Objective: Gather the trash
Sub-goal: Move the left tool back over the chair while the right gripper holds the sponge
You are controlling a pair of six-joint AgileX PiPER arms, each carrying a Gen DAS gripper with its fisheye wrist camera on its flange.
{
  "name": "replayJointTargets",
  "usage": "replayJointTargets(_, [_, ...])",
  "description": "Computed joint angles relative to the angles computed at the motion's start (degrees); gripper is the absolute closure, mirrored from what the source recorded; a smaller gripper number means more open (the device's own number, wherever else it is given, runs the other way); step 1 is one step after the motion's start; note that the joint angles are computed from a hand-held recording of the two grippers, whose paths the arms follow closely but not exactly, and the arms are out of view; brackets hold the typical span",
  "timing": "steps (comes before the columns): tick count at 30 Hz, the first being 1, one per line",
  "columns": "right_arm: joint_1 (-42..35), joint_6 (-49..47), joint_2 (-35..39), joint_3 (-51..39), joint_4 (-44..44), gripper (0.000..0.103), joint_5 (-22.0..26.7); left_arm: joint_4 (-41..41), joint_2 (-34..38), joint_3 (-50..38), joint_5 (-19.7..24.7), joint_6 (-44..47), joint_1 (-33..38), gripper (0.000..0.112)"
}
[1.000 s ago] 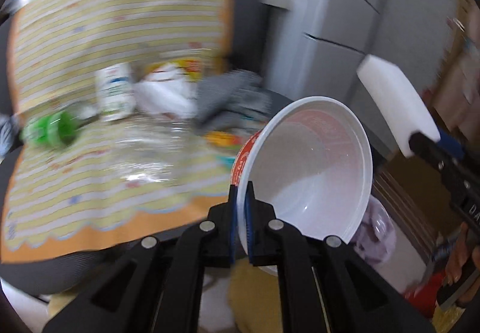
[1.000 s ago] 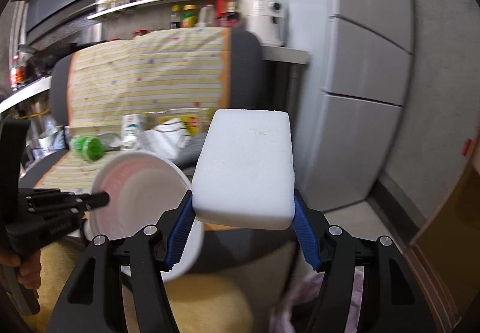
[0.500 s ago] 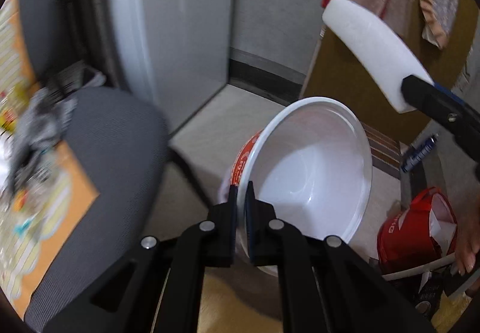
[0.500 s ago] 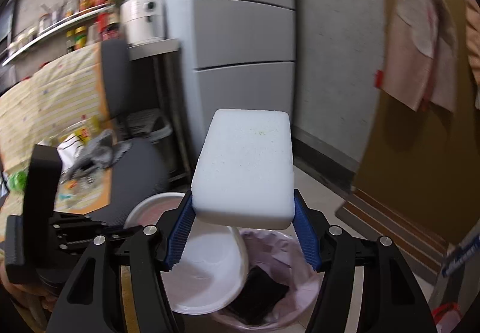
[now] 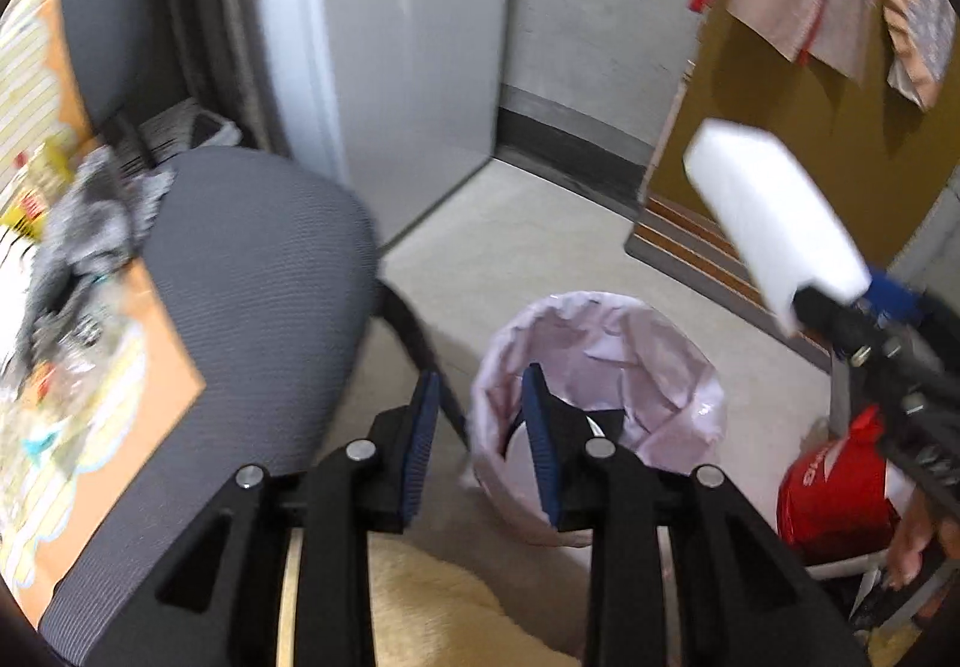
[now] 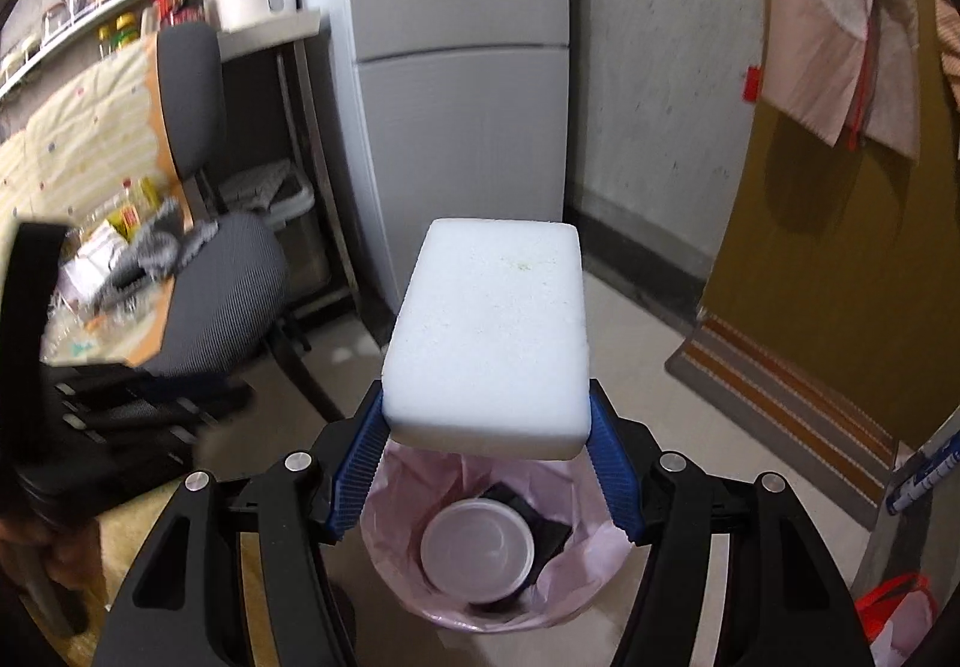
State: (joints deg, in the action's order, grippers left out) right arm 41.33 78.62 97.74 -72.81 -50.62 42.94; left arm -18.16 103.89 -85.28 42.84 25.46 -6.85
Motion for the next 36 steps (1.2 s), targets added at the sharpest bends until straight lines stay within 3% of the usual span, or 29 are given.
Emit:
replayJointTargets(5, [-2.71, -3.84, 2.71, -0.5, 7.85, 0.034, -3.16, -0.7, -2.75, 1.35, -0.72, -0.18, 3.79, 0.085])
replayJointTargets(8, [-3.19, -5.48, 4.48, -2.81, 9.99, 0.023, -0.98, -2.36, -4.48, 2.76, -1.07, 0.8, 6.0, 0.085])
replayJointTargets(22, [0.82, -7.77, 3.39, -10.28, 8.77, 0.022, 4.23, -6.44, -9.96, 7.92, -1.65, 4.54, 12.38, 0.085])
replayJointTargets(27, [2.97, -12.37, 6.9, -18.21, 9.97, 0.022, 6.35, -7.57, -13.35, 11.54, -1.14, 6.78, 18.31, 0.084])
replayJointTargets(31, [4.39, -19.11, 11.32, -26.47, 13.76, 0.022, 6.81, -7.45, -15.17, 13.24, -0.64, 8.08, 25.57, 0.076])
replayJointTargets(36, [6.7, -30.92, 20.82, -43.09, 20.99, 0.022, 8.99, -5.56, -14.41, 11.13, -0.69, 6.7, 34.57, 0.072])
